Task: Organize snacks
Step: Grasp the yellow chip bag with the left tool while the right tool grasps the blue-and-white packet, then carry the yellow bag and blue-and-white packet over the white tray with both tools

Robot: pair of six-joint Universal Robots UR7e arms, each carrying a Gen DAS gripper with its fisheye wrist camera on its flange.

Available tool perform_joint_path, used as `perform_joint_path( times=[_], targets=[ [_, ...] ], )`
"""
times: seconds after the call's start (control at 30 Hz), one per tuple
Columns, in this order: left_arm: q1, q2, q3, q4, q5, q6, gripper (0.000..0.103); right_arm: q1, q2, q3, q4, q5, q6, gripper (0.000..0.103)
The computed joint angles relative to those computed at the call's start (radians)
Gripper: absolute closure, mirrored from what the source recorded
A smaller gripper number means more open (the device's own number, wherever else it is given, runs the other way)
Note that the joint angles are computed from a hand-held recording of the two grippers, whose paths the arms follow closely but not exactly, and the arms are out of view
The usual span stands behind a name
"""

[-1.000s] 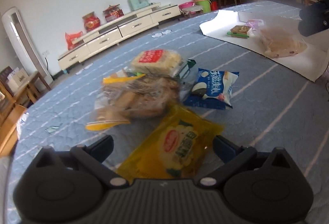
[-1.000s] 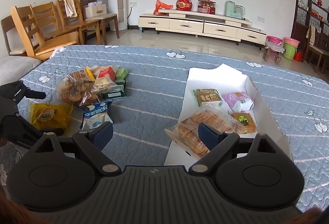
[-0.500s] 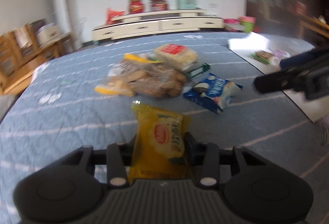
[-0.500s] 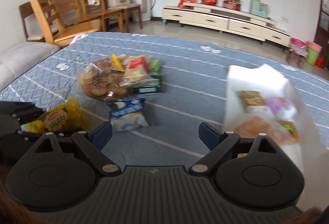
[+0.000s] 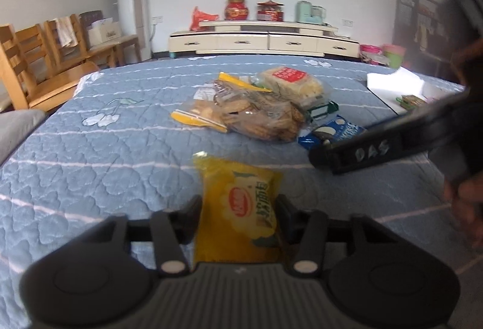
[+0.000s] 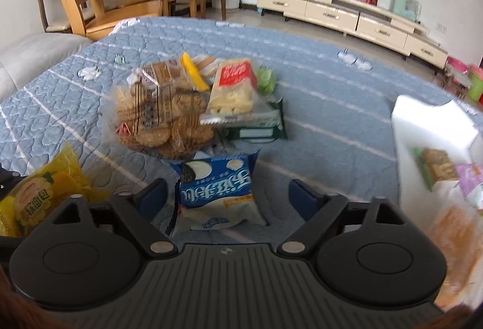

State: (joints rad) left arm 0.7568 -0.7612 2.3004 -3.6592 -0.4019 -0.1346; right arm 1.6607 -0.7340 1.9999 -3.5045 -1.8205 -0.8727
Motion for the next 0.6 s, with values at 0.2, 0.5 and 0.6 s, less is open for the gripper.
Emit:
perform_joint_path(
  times=[0.2, 0.5, 0.6],
  targets=[
    [-0.026, 0.003, 0.004, 0.051, 0.064, -0.151, 0.063, -0.006, -0.006, 0.031, -0.054, 0.023, -0.038, 0.043],
    [-0.098, -0.105, 0.029, 0.436, 0.179, -0.543, 0.063, -0.020, -0.149, 0.177, -0.092, 0.084, -0.021, 0.043],
    [-0.133, -0.169, 0.036, 0.682, 0.205, -0.752, 0.063, -0.028, -0.217, 0.236, -0.110, 0.111, -0.028, 0.043]
  ],
)
